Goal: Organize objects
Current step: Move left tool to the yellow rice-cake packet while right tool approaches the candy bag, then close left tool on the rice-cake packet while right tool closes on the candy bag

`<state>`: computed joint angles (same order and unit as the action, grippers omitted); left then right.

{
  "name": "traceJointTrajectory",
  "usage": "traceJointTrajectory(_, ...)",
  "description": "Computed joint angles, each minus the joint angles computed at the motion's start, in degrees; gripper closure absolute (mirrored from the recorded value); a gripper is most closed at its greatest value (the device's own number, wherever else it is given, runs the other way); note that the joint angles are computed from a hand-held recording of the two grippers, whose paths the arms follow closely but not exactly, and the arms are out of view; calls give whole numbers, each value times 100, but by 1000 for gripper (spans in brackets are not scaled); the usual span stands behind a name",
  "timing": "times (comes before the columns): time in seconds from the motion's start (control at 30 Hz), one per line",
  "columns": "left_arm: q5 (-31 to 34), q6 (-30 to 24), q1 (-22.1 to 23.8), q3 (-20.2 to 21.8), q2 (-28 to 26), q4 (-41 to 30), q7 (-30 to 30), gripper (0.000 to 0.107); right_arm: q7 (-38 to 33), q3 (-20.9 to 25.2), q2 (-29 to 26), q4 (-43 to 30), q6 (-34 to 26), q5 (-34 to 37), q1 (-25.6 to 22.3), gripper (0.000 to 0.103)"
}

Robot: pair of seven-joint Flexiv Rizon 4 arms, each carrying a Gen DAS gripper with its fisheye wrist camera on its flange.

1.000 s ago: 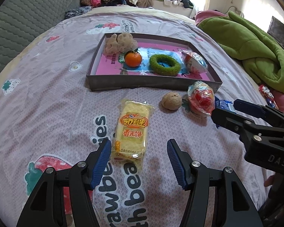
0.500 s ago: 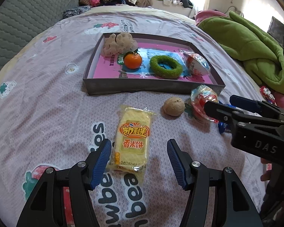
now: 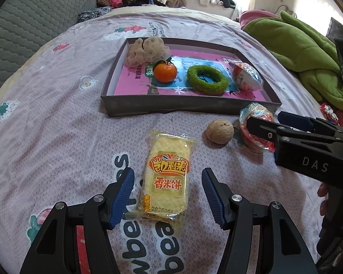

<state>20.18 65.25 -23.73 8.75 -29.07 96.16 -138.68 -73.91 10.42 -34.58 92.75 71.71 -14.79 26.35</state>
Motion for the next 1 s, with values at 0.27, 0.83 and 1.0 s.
traceJointTrajectory(0.27,137,-179,-42,80,-112,-182,-82,44,-31,-61,-94,-23,89,-72,67,38)
traceJointTrajectory(0.83,115,-297,41,27,-301,-352,-33,44,-100,-55,-253,-95,284,-25,64,39)
traceJointTrajectory(1.0,37,-218,59,30,-303,-308,-14,44,-294,322,-428,-357,-41,295,-180,42)
